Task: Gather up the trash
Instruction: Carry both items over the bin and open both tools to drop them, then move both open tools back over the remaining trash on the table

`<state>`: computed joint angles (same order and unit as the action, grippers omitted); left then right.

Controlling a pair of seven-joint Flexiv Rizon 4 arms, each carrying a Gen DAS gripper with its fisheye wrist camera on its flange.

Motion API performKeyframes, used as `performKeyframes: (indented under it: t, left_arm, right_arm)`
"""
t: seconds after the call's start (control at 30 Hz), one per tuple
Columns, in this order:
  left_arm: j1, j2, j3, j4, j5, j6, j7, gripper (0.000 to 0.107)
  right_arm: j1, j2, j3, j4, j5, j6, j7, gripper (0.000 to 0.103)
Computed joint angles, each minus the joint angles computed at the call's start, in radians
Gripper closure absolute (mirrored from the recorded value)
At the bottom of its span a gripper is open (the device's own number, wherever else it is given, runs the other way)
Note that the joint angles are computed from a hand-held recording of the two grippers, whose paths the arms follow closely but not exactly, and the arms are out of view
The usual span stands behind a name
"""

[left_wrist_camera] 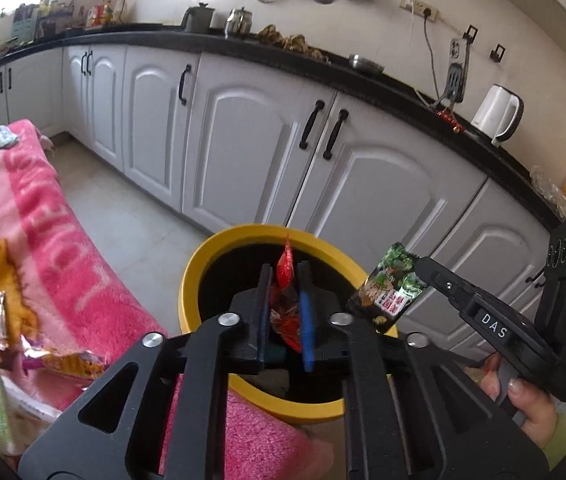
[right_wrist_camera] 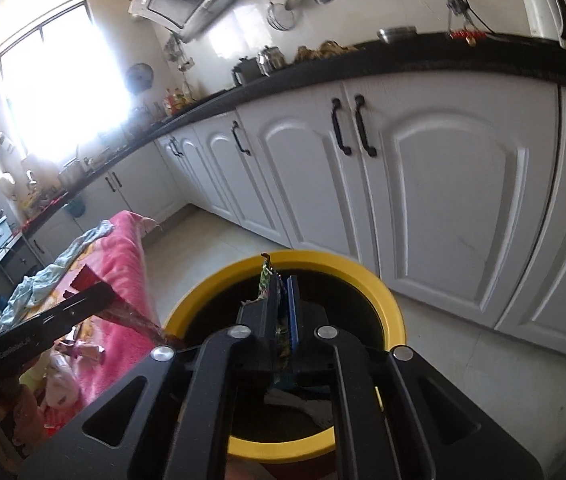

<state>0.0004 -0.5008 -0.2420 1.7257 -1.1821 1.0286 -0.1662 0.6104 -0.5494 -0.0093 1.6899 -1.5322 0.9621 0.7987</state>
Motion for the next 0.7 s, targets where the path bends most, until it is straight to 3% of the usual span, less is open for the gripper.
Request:
performKeyframes:
  t: [0.07,0.17,0.27,0.37,0.43,0.7]
  left_arm:
    - [0.001,-0.007,0.004,-0.002,0.011,-0.004,-0.010,0.081]
    - [0.007,-0.007,0.006,0.003,0.014,-0.004,-0.017,0.075]
    - [0.017,0.006,0.006,0.016,-0.007,-0.005,-0.016,0.058]
    - [0.021,0.028,0.008,0.028,-0.053,0.008,0.012,0.050]
    - [0.023,0.044,0.013,0.034,-0.091,0.018,0.038,0.038]
    - [0.022,0.096,0.058,0.036,-0.261,0.053,0.131,0.015]
  right_arm:
    - [-0.002,-0.002,0.001,0.005,0.002,0.004,0.013,0.079]
    - [0.003,0.004,0.004,0.013,0.015,-0.010,0.008,0.077]
    - [0.012,0.016,0.007,0.021,0.005,-0.029,0.012,0.070]
    - [0.023,0.024,0.011,0.016,-0.012,-0.048,0.008,0.062]
    - [0.029,0.028,0.016,0.010,-0.024,-0.056,0.002,0.057]
    - [0.052,0.033,0.025,-0.038,-0.075,-0.066,-0.017,0.047]
